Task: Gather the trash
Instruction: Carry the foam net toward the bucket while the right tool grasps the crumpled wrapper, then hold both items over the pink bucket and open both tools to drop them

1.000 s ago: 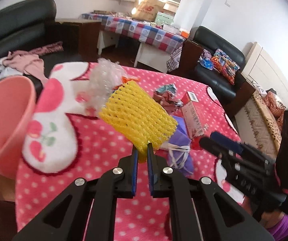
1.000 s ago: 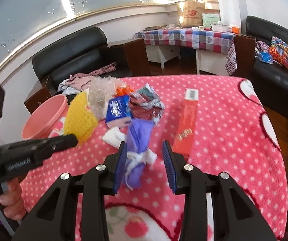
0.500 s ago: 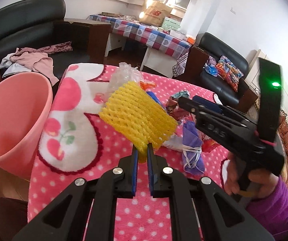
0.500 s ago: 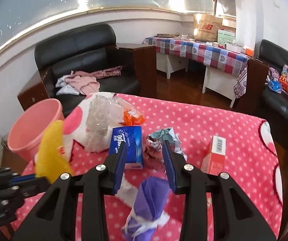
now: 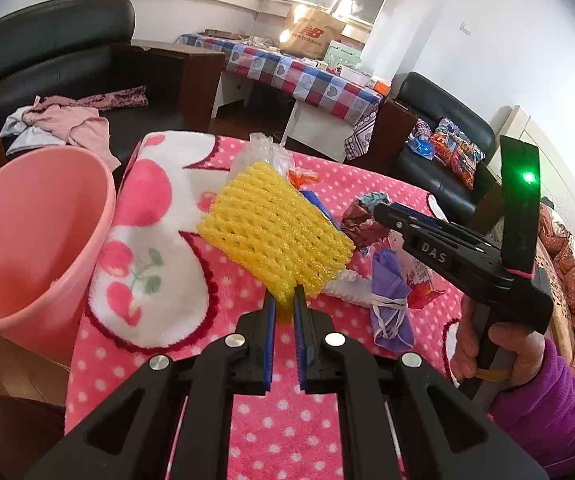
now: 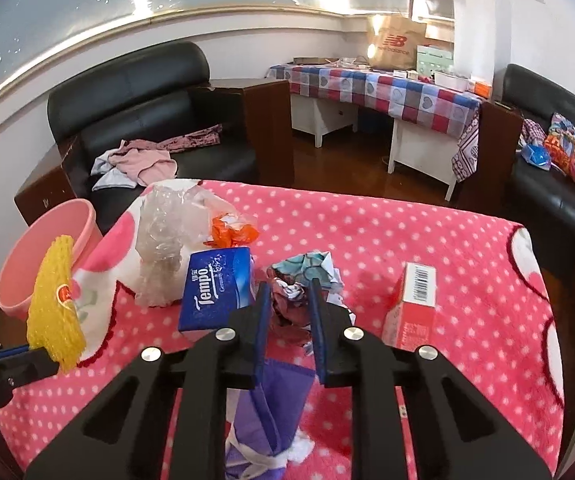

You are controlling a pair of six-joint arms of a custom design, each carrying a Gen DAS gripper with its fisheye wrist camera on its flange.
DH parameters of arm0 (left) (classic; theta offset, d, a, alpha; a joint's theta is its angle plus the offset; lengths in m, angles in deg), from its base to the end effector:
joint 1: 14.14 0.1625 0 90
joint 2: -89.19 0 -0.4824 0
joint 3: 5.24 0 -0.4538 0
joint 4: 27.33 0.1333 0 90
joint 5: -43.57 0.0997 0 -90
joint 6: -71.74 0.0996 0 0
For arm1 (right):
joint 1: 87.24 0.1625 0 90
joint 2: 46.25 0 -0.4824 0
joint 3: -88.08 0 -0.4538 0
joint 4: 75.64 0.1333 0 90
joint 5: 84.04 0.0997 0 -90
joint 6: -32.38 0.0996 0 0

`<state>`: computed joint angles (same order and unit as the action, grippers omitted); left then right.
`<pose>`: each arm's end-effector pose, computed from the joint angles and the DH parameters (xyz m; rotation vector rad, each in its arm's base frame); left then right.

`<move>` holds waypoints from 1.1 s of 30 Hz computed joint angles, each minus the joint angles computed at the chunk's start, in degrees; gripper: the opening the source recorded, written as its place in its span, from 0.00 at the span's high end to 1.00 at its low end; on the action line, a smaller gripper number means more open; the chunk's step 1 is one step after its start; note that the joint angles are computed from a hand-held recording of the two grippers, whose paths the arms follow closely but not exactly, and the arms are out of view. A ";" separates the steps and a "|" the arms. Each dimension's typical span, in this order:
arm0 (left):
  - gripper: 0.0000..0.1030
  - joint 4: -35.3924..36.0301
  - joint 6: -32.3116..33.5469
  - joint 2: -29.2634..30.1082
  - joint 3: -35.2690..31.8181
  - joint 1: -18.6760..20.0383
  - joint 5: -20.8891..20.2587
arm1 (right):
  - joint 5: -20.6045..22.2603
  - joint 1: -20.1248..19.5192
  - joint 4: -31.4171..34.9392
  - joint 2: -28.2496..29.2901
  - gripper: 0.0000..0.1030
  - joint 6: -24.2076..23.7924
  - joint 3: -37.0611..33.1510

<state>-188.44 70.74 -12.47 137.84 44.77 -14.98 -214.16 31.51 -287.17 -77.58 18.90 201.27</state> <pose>-0.0332 -0.4138 0.3103 0.4920 2.5850 -0.8726 0.3500 -0.4943 -0.0309 0.5631 -2.3255 0.9632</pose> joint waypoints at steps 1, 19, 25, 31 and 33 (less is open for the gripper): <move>0.93 -0.06 0.03 -0.19 0.04 -0.11 -0.06 | 0.05 0.16 -0.63 -0.28 0.82 0.03 0.41; 0.93 0.04 0.85 -7.90 2.06 -4.15 7.96 | 5.62 7.48 -3.35 -0.69 0.82 -1.40 -0.68; 0.93 0.88 1.54 -12.44 1.98 -2.99 11.46 | 9.54 9.41 1.04 2.40 0.82 -1.97 -5.47; 0.93 0.40 3.49 -14.34 0.13 1.03 14.64 | 13.31 10.78 5.93 5.79 0.82 -1.79 -10.65; 0.93 -0.13 4.52 -14.32 -0.65 2.79 15.00 | 14.54 11.19 7.85 7.01 0.82 -1.31 -12.52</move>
